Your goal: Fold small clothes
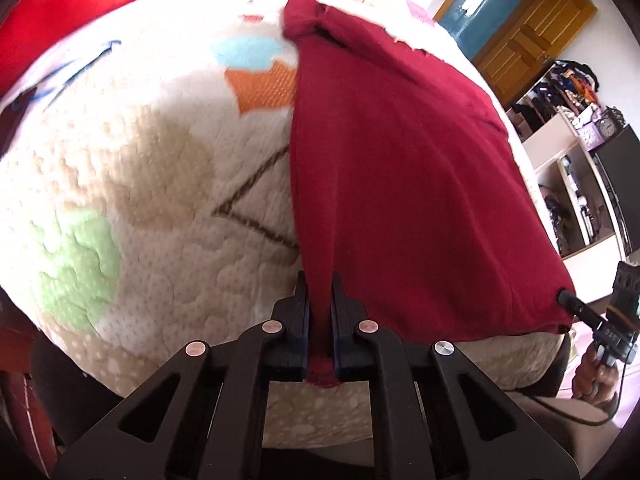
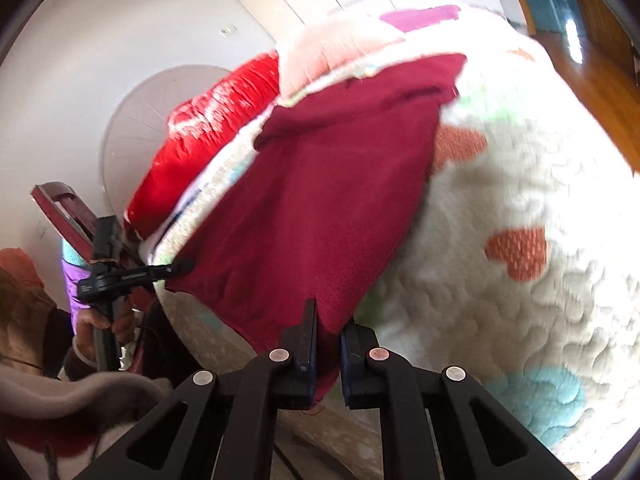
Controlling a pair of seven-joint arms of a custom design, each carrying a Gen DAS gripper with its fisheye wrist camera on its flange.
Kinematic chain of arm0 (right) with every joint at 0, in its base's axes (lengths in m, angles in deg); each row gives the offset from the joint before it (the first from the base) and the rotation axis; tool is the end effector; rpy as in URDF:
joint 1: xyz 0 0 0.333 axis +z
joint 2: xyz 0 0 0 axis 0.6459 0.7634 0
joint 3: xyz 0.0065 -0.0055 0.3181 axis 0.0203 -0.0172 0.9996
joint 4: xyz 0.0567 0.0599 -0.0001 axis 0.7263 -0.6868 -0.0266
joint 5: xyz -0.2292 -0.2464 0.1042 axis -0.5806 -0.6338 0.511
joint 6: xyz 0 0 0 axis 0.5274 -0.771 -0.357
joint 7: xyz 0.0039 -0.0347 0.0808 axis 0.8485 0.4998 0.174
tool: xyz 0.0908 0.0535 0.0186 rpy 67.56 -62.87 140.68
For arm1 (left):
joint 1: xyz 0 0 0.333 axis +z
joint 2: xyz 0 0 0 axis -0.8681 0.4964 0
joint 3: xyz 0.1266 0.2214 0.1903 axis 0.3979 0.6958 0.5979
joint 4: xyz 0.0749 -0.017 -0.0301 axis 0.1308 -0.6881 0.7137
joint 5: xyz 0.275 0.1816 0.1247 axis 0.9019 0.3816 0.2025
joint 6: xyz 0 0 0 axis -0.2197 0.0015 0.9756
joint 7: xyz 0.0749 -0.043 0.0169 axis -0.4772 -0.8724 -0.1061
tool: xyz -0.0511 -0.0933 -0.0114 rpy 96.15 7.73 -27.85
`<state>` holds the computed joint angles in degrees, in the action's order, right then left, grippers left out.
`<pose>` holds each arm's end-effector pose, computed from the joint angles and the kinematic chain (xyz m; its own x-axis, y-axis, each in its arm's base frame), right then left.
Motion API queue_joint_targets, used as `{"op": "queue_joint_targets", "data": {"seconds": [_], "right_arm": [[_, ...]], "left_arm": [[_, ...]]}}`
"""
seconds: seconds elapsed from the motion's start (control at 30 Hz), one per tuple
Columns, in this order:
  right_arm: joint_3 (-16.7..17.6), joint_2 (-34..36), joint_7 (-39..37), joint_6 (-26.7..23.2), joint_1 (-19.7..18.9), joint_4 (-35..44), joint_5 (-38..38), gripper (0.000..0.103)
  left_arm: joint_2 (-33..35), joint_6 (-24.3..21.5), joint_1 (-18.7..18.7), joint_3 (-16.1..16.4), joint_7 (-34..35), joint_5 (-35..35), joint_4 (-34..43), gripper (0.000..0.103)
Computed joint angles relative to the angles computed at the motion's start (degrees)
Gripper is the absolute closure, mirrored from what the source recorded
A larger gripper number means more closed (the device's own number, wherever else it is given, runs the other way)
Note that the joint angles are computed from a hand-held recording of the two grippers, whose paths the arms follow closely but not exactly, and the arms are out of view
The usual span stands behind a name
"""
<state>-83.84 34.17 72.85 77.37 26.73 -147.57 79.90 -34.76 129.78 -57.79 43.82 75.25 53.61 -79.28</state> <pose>0.6724 -0.0922 0.3286 0.4414 -0.7128 -0.5451 -0.8418 -0.1185 -0.5267 0.5688 -0.1637 0.3592 0.1754 -0.9346 0.3093 -0.8733 -0.2927 -0.3894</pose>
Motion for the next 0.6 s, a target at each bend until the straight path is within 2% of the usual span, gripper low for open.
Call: {"op": "queue_joint_targets", "data": {"seconds": [0.1,0.17,0.2,0.23,0.3,0.37,0.5,0.6], "right_arm": [[-0.1,2.1,3.1,-0.5,0.4,1.3,-0.8,0.095],[0.5,3.9,5.6,-4.2,-1.3,3.5,0.1,0.084],[0.8,4.4,6.1,-6.2,-2.0,4.3,0.2,0.071],[1.1,4.7,6.2,-7.5,-2.6,4.7,0.6,0.065],[0.9,4.3,5.3,-7.6,-2.6,4.2,0.2,0.062],[0.6,4.1,5.1,-7.7,-2.2,4.1,-0.7,0.062],[0.8,4.8,5.0,-8.5,-1.9,4.9,-0.9,0.06],[1.5,4.7,3.5,-8.7,-1.7,4.2,-0.1,0.06]], "left_arm": [[0.6,0.5,-1.0,0.8,-1.4,0.9,-0.1,0.096],[0.3,0.6,0.1,-0.5,-0.9,-0.1,-0.1,0.094],[0.5,0.3,1.2,-1.8,-0.4,-1.6,-0.1,0.087],[0.6,0.0,2.1,-2.8,0.0,-3.1,-0.2,0.081],[0.9,2.0,4.8,-6.0,2.2,-7.0,-1.2,0.065],[0.6,3.0,3.0,-4.5,0.7,-5.7,-1.4,0.056],[1.5,1.7,-2.8,0.8,-4.9,0.3,0.9,0.037],[2.6,-1.0,-6.7,4.8,-9.4,6.0,3.7,0.036]]}}
